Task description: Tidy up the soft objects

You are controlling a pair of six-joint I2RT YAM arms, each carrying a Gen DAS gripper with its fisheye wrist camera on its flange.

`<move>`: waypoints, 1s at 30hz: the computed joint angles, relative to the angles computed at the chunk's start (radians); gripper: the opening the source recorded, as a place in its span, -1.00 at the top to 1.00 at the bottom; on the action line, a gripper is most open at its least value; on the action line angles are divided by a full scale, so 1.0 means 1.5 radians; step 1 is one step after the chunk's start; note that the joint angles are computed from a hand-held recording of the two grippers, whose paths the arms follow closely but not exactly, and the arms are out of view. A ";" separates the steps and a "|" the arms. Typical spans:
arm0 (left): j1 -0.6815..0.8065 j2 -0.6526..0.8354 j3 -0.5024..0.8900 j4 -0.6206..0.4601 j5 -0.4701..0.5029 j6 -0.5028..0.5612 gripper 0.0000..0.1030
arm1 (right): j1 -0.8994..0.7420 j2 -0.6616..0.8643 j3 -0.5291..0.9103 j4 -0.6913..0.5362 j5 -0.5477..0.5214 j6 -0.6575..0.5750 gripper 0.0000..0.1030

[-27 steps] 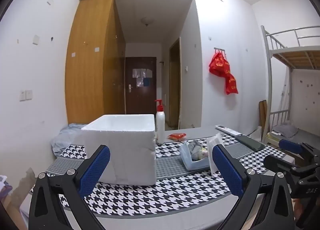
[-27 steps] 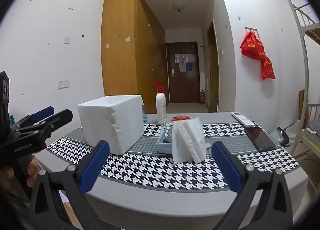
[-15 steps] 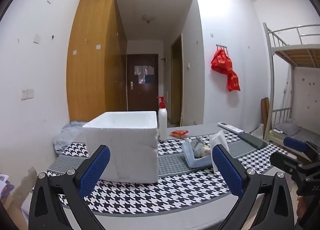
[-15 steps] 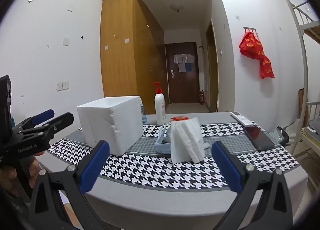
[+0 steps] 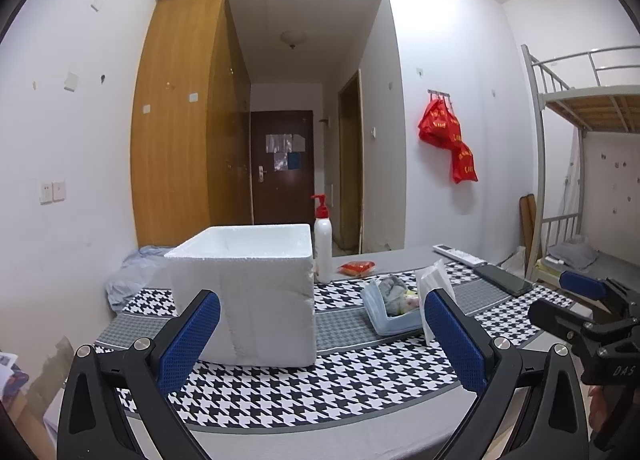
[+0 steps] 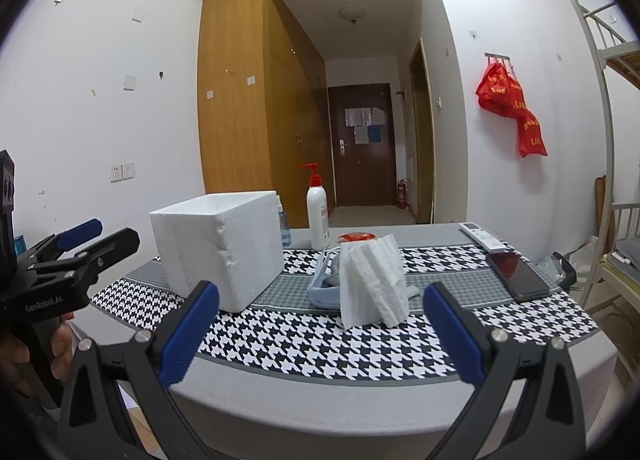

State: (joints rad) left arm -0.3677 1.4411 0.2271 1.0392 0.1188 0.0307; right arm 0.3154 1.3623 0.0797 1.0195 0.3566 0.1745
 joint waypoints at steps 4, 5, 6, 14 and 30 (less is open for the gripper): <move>0.009 -0.001 -0.001 0.005 0.006 -0.004 -0.98 | 0.011 -0.008 0.002 -0.011 0.011 -0.006 -1.00; 0.008 0.000 -0.002 0.007 0.004 -0.002 -0.98 | 0.012 -0.009 0.001 -0.010 0.013 -0.007 -1.00; 0.008 0.002 -0.003 0.010 0.003 -0.002 -0.98 | 0.013 -0.012 0.000 -0.011 0.013 -0.006 -1.00; 0.000 0.007 0.000 0.010 -0.009 -0.008 -0.98 | 0.007 -0.010 0.006 -0.014 0.009 -0.004 -1.00; 0.001 0.008 0.000 0.010 -0.007 -0.001 -0.98 | 0.009 -0.009 0.004 -0.014 0.018 -0.003 -1.00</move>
State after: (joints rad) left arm -0.3659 1.4532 0.2274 1.0535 0.1076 0.0293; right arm 0.3288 1.3490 0.0851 0.9990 0.3838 0.1706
